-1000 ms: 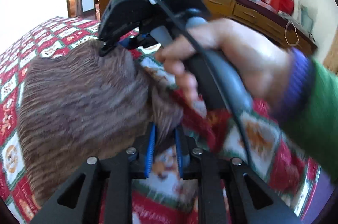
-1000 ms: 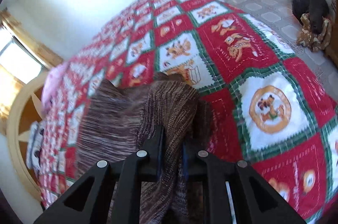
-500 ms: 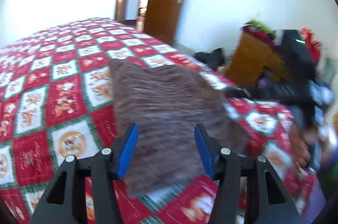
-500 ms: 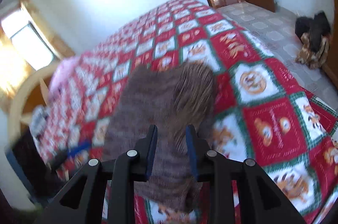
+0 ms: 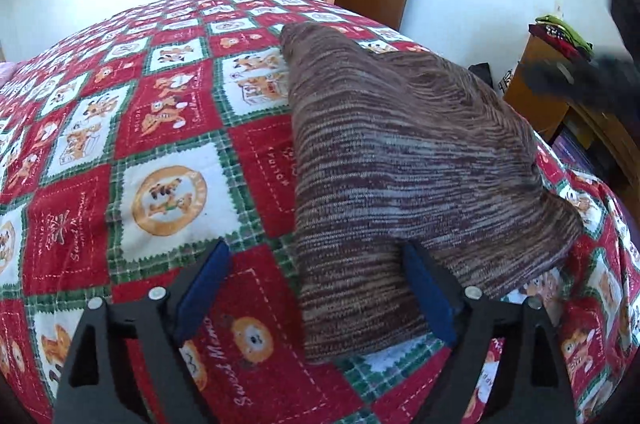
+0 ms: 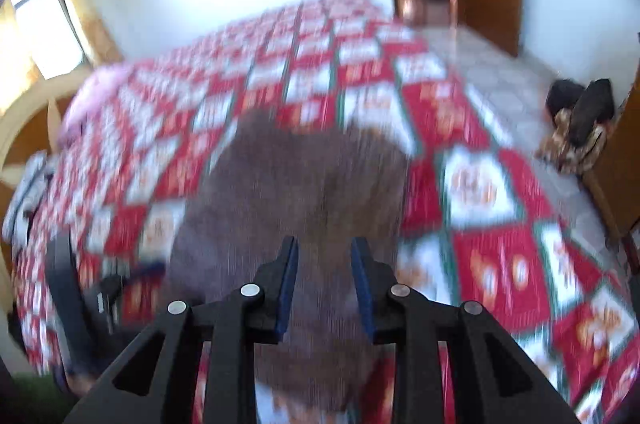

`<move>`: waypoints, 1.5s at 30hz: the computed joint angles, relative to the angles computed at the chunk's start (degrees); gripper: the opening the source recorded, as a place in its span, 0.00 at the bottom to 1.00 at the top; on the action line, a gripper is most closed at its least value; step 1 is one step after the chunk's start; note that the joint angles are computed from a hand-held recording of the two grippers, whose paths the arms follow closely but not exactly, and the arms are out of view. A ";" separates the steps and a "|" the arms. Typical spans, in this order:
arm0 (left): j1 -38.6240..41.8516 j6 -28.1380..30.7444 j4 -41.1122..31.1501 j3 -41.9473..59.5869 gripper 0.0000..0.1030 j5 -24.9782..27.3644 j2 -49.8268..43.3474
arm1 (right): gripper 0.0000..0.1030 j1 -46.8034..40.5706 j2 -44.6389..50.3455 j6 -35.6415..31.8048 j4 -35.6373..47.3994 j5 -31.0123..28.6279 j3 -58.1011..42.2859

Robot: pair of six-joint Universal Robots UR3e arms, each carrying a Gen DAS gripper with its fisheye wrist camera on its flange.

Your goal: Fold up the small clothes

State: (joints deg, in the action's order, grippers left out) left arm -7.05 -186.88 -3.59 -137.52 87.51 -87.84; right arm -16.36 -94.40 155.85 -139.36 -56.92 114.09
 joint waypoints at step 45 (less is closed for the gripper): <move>9.00 0.21 -3.23 5.56 0.98 -10.45 5.42 | 0.70 -17.66 11.17 31.85 -48.11 17.31 27.32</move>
State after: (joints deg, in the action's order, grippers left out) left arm 1.95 -186.66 -6.82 -131.96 77.06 -82.42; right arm -34.02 -83.23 187.70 -187.47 -39.60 141.41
